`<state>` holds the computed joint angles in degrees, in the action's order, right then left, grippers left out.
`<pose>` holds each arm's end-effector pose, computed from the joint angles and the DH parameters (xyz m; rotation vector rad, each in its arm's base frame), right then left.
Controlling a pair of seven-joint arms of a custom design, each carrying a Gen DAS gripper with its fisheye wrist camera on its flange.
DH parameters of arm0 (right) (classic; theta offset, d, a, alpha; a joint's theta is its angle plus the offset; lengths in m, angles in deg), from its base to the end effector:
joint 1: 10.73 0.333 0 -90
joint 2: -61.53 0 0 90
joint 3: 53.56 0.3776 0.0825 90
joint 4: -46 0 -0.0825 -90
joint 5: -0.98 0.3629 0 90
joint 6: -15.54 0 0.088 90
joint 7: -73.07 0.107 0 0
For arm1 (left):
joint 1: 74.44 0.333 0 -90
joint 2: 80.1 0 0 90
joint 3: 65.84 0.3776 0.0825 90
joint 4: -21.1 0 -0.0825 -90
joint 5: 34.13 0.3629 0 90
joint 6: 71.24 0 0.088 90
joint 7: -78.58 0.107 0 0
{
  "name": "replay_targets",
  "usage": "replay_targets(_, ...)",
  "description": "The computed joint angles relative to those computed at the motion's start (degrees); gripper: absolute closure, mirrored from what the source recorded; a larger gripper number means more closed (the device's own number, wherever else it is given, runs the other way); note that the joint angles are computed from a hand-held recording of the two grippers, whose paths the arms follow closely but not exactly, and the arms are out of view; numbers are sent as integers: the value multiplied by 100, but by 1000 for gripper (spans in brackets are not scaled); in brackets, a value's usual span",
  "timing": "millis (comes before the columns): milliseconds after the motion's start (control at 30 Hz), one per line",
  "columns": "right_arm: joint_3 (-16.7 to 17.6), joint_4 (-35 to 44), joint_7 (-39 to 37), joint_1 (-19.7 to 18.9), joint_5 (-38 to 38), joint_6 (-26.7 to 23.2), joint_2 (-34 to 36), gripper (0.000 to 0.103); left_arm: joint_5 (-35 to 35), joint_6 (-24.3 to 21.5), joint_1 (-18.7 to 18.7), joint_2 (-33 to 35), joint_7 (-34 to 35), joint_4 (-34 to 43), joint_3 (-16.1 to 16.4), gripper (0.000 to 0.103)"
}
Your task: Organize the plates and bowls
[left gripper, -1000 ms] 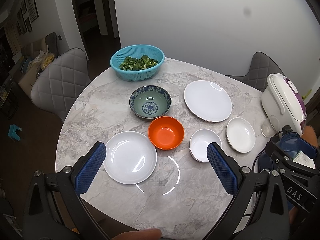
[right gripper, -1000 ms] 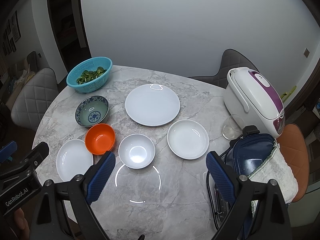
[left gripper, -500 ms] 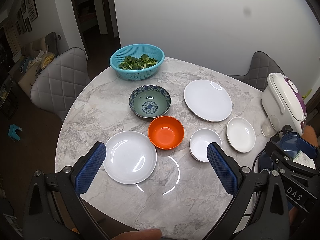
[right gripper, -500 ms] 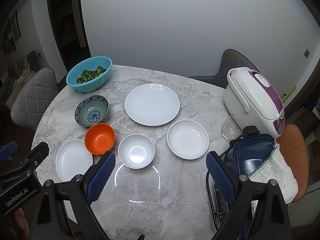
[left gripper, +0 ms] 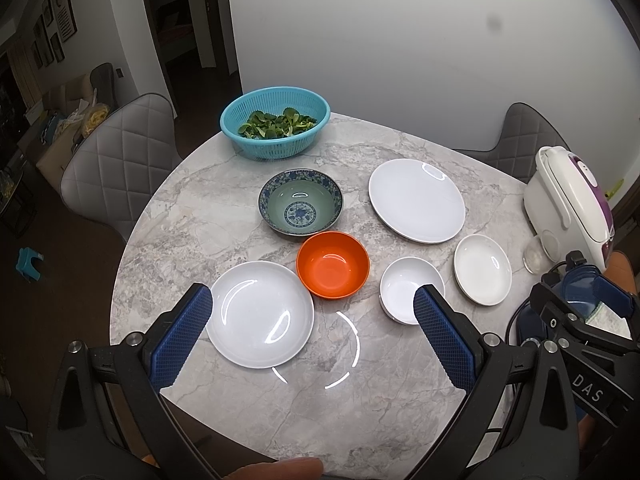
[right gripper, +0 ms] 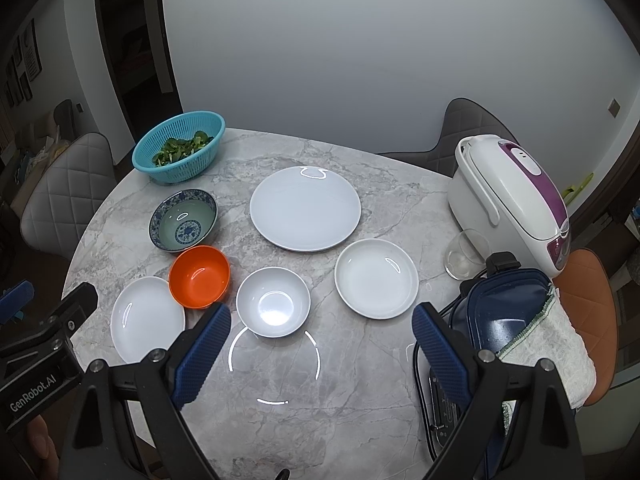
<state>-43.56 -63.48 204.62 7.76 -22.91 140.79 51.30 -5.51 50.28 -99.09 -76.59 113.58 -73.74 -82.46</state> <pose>0.4534 0.2400 0.6868 -1.8514 1.9632 -0.6816 0.4690 -0.3743 0.6766 -1.9358 1.8092 -0.5786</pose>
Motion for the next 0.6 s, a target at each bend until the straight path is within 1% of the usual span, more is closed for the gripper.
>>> replay_targets(300, -2, -12, 5, 5, -2, 0, 1, 9, -3, -15, -5, 17, 11, 25, 7, 1)
replay_targets(367, -5, 8, -8, 5, 4, -12, 7, 9, 22, 90, -5, 16, -53, -91, 10, 1)
replay_targets(400, -2, -110, 44, 4, -24, 79, -10, 9, 24, 62, -8, 29, -39, -54, 9, 1)
replay_targets(600, -6, -63, -11, 0, -16, 46, 5, 9, 12, 49, -11, 36, -29, -40, 14, 1)
